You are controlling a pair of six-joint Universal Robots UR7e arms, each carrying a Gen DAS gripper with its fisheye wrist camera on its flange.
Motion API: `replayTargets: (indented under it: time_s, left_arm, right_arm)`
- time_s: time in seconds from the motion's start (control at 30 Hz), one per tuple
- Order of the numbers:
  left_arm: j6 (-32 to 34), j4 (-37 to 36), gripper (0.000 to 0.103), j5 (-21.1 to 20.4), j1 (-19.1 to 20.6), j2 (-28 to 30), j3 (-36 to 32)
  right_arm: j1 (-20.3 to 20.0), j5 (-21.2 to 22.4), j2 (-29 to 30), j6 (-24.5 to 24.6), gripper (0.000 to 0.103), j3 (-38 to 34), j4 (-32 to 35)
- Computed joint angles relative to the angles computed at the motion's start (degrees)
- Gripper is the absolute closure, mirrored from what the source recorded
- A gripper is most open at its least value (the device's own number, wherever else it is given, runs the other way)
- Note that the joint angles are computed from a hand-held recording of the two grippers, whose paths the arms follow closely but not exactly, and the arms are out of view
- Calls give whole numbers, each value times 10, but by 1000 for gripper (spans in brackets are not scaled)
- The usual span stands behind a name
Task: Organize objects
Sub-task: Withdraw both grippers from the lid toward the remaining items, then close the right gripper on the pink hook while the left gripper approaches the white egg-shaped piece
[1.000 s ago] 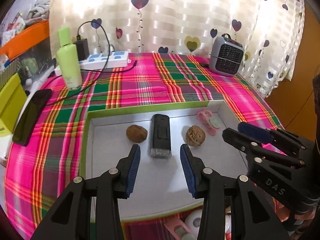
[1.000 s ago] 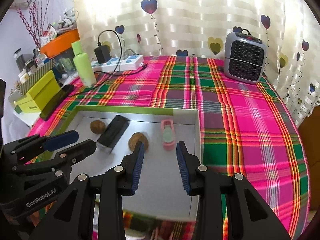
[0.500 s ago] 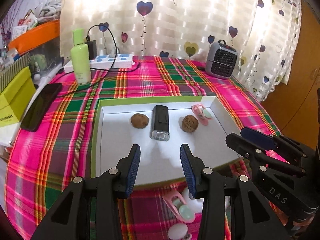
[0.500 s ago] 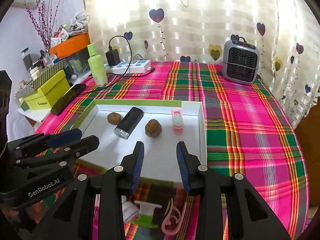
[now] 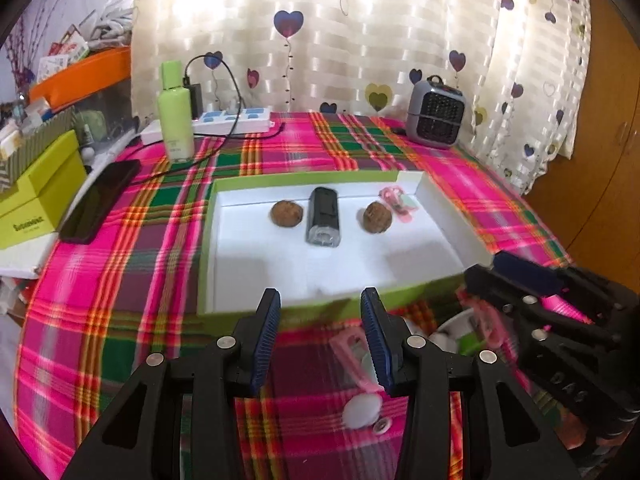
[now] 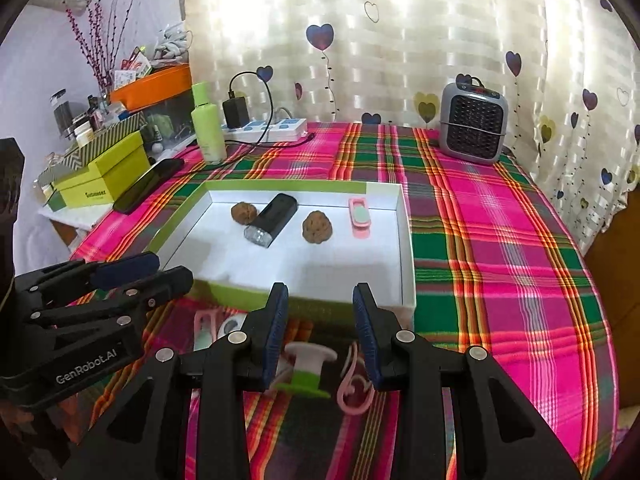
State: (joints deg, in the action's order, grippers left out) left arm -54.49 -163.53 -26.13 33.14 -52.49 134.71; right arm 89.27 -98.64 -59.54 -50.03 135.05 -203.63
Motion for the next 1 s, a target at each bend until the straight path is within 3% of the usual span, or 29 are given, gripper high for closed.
replayTargets:
  time_s: [0.57, 1.0]
  left_arm:
    - [-69, 29, 62, -12, -23, -10, 38]
    - [-55, -59, 59, -41, -41, -3, 86]
  right_arm:
    - [-23, 13, -6, -19, 68, 47, -46]
    - [-47, 24, -27, -25, 68, 68, -49]
